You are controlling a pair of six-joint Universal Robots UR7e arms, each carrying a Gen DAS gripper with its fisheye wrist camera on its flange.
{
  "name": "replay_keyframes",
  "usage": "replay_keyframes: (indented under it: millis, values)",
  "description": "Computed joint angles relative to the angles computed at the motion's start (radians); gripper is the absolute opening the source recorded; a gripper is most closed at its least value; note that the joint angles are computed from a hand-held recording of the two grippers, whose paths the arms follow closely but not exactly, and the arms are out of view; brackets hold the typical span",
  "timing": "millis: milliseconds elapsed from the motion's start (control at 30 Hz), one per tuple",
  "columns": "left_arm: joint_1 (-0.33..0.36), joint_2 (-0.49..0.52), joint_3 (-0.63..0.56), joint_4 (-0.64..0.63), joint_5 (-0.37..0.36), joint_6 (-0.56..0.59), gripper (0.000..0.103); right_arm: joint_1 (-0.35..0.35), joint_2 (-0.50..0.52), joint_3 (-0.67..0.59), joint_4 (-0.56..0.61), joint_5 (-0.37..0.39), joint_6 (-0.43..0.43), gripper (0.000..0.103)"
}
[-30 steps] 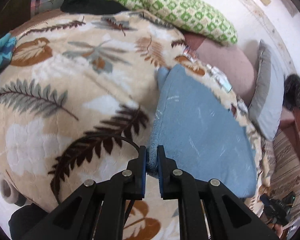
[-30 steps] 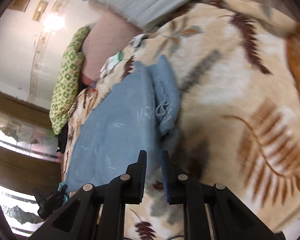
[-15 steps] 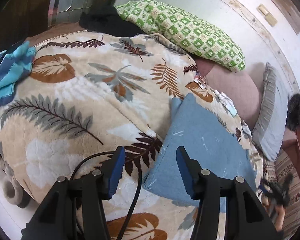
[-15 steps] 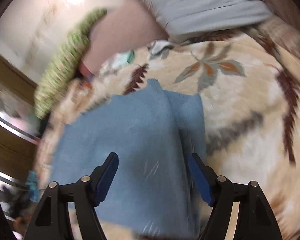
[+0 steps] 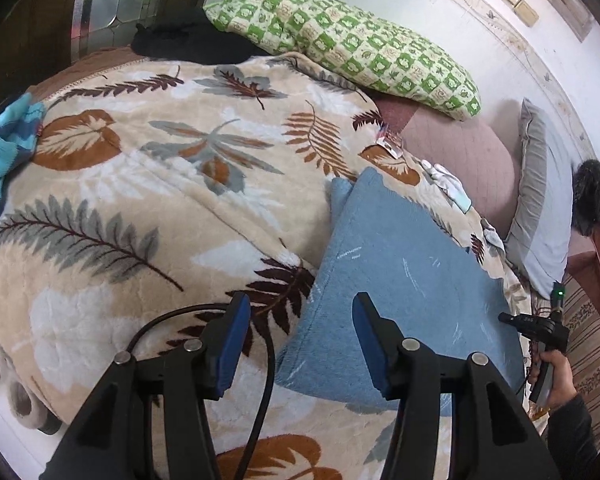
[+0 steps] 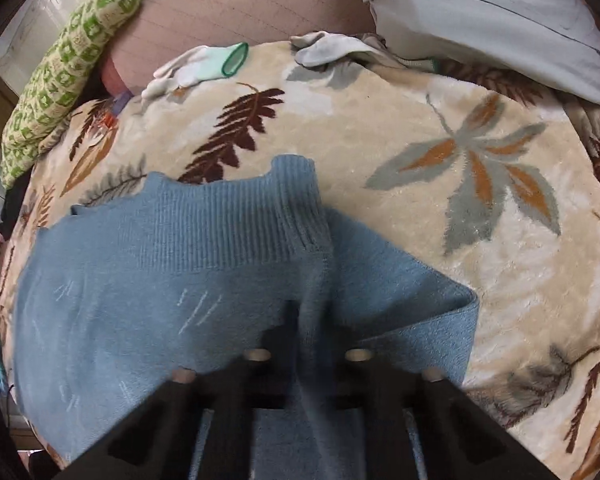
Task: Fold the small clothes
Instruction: 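Release the right tool and press the folded sweater flat with both tools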
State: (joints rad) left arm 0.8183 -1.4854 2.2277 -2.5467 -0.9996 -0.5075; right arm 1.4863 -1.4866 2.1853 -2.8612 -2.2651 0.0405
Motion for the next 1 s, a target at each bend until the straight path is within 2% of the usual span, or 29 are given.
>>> replay_keyframes:
  millis: [100, 200, 267, 367, 467, 567, 633, 700, 733, 767, 833, 900, 933, 967, 1000]
  values:
    - [-0.005, 0.005, 0.001, -0.008, -0.008, -0.003, 0.054, 0.032, -0.04, 0.031, -0.061, -0.019, 0.014, 0.006]
    - [-0.023, 0.0, 0.008, -0.016, -0.007, 0.008, 0.054, 0.075, -0.072, 0.044, -0.057, -0.066, 0.018, 0.005]
    - [-0.03, 0.002, 0.008, -0.025, -0.013, 0.016, 0.054, 0.073, -0.09, 0.052, -0.042, -0.067, 0.035, 0.005]
    - [-0.036, 0.017, 0.001, -0.029, -0.025, 0.016, 0.054, 0.025, -0.068, 0.063, -0.049, -0.061, 0.068, 0.006]
    - [-0.047, 0.045, -0.011, -0.037, -0.049, 0.036, 0.055, -0.009, -0.049, 0.089, -0.107, -0.026, 0.009, 0.008]
    - [-0.072, 0.08, -0.023, -0.063, -0.055, 0.059, 0.055, 0.01, -0.095, 0.123, -0.191, -0.021, 0.024, 0.01]
    - [-0.088, 0.104, -0.029, -0.082, -0.056, 0.071, 0.057, 0.059, -0.144, 0.148, -0.218, -0.053, 0.054, 0.01]
    - [-0.107, 0.138, -0.032, -0.094, -0.025, 0.064, 0.06, 0.104, -0.225, 0.185, -0.177, 0.018, 0.088, 0.01]
    - [-0.112, 0.159, -0.036, -0.089, -0.004, 0.062, 0.06, 0.12, -0.263, 0.205, -0.152, 0.078, 0.109, 0.01]
    - [-0.116, 0.183, -0.04, -0.071, 0.029, 0.057, 0.06, 0.122, -0.315, 0.241, -0.133, 0.179, 0.129, 0.01]
    - [-0.104, 0.227, -0.056, -0.007, 0.073, 0.038, 0.061, 0.096, -0.397, 0.332, -0.146, 0.375, 0.152, 0.01]
    - [-0.07, 0.285, -0.093, 0.132, 0.099, -0.024, 0.06, 0.02, -0.431, 0.425, -0.189, 0.483, 0.172, 0.01]
    - [-0.056, 0.311, -0.098, 0.158, 0.115, -0.031, 0.06, -0.034, -0.427, 0.459, -0.183, 0.489, 0.188, 0.01]
    - [-0.071, 0.316, -0.087, 0.142, 0.153, -0.011, 0.061, -0.079, -0.411, 0.479, -0.175, 0.454, 0.215, 0.01]
    - [-0.089, 0.313, -0.082, 0.151, 0.173, 0.008, 0.061, -0.142, -0.402, 0.506, -0.18, 0.462, 0.248, 0.009]
